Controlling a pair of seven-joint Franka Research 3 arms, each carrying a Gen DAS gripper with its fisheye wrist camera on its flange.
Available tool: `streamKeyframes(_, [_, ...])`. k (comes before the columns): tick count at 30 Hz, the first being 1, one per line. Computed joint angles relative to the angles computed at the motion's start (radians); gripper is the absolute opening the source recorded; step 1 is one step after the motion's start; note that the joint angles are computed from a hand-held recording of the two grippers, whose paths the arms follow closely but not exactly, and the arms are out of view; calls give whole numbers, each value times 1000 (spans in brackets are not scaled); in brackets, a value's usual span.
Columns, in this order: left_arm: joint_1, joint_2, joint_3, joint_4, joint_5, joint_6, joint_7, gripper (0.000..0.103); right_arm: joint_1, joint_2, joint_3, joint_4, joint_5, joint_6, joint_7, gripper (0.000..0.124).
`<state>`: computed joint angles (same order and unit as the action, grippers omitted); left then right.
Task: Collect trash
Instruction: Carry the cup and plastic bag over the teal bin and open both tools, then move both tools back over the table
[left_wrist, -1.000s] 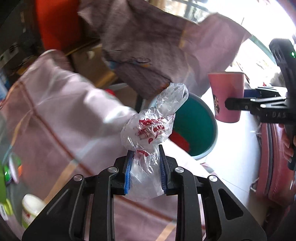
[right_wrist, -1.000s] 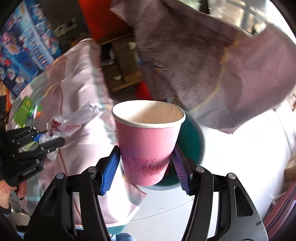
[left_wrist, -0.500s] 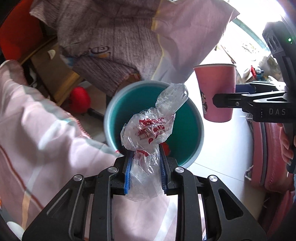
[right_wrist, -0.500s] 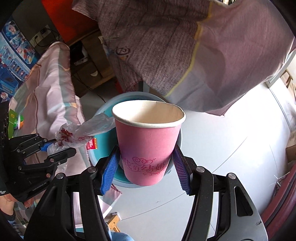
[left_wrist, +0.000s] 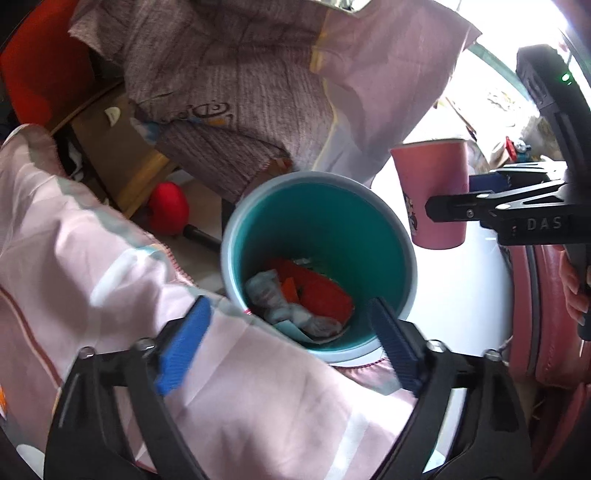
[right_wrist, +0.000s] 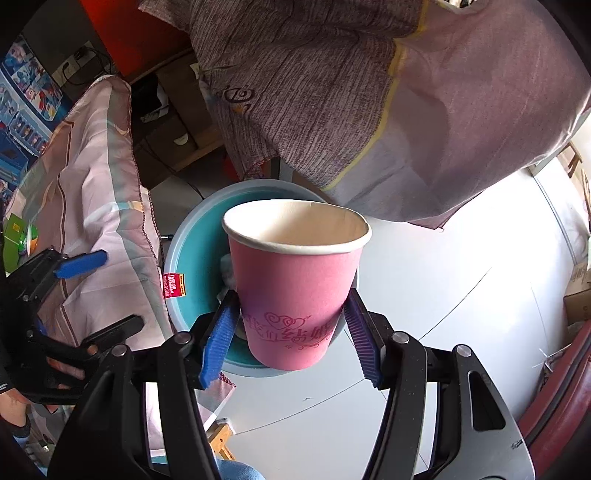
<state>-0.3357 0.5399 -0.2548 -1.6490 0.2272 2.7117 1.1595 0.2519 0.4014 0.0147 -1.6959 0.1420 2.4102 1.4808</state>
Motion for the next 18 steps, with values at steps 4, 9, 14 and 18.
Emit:
streamKeyframes(4, [13,-46,3,-69,-3,41,-20,96,0,20,7,31,15,-34,0,71])
streamKeyframes(9, [34,-80,-5,-116,-21,64,-32,97,9,26,4,48,8,-50,14,77])
streamKeyframes(14, [45,-115,-7,-165,-31,90,-44,97,20,28,4,67,-10,-82,27,84])
streamKeyframes(18, [59,-157,-5,-227,-42,117,-65,97,35,30,11,86,-23,-109,24,84])
